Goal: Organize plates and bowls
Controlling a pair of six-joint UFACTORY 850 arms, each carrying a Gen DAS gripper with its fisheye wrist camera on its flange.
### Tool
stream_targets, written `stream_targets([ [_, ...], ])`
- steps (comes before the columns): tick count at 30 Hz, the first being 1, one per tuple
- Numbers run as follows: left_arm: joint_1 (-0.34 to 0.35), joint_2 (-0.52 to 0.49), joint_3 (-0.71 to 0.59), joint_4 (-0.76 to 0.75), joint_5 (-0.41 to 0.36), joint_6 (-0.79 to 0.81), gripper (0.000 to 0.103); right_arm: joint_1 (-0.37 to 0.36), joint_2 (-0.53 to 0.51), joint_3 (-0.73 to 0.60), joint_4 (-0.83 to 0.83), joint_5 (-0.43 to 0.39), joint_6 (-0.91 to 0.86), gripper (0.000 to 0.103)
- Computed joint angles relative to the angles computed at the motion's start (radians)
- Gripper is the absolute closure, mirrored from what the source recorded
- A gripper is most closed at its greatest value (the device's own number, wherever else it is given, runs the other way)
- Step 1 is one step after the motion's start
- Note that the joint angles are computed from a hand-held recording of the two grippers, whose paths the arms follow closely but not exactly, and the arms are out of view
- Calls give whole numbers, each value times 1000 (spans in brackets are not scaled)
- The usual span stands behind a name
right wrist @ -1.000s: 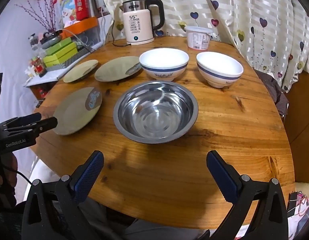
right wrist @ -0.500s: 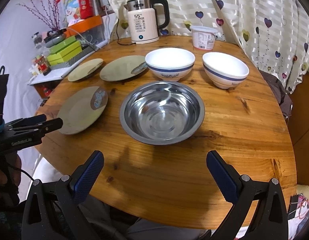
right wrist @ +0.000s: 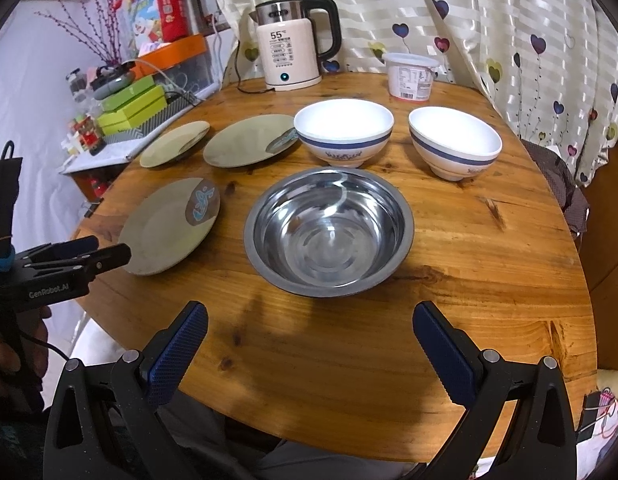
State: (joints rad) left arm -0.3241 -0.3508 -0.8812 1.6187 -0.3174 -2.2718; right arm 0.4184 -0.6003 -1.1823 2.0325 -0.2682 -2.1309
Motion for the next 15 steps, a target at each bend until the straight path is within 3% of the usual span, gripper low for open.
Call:
stream_targets([
  [15,8,4,6,27,18,-36,20,-3,-6,-12,-49,2,55,0],
])
